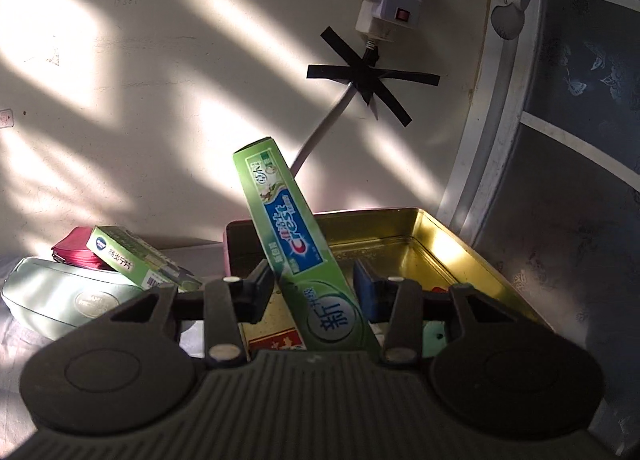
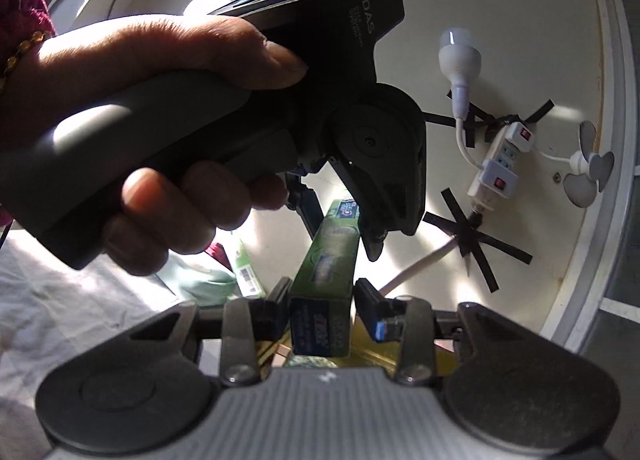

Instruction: Organize objects

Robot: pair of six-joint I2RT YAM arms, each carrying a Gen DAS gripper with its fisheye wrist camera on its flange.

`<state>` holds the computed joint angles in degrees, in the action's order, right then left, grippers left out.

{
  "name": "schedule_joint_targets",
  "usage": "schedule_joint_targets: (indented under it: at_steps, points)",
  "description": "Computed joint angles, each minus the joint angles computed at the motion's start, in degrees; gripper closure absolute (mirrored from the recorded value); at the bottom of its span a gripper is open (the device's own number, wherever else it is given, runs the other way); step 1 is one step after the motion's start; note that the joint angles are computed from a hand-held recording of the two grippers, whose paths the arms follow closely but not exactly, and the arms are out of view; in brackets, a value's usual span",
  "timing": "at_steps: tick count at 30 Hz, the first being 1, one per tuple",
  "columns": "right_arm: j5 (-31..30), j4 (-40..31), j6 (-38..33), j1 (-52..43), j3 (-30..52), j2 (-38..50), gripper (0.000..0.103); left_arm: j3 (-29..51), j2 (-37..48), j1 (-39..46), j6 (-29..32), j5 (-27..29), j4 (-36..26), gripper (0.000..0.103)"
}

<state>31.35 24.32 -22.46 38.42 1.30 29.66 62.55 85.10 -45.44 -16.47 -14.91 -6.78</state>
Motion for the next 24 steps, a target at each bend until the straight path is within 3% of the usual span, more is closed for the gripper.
schedule_joint_targets:
  at_steps: [5,9,11,13,17,20,24]
  points:
    - [-12.0,0.8,3.2,-15.4,-0.2,2.7,0.068,9.4,11.4,-0.7,-1.1,2.7,-1.3,0.058]
    - [-15.7,6.4,5.9,-21.8,0.1,11.5,0.068,14.8,18.0,-1.7,0.5,1.9,-3.1,0.057]
    - [-16.0,7.8,7.9,-24.3,1.3,16.3,0.06,16.2,19.9,-2.6,2.0,-1.1,-3.3,0.057]
    - [-15.8,7.9,10.2,-26.6,1.7,16.8,0.051,14.8,19.0,-3.4,3.5,-3.6,-1.9,0.053]
    - [-21.6,2.6,14.9,-31.5,2.9,14.9,0.053,8.9,13.5,-4.9,6.9,-8.6,1.1,0.049]
    - [-20.9,3.3,14.9,-30.3,1.9,14.2,0.053,3.3,8.7,-6.2,9.2,-14.5,2.6,0.044]
    - [-22.5,6.2,15.1,-31.4,0.6,14.0,0.052,-1.9,3.6,-6.2,8.3,-17.7,1.5,0.044]
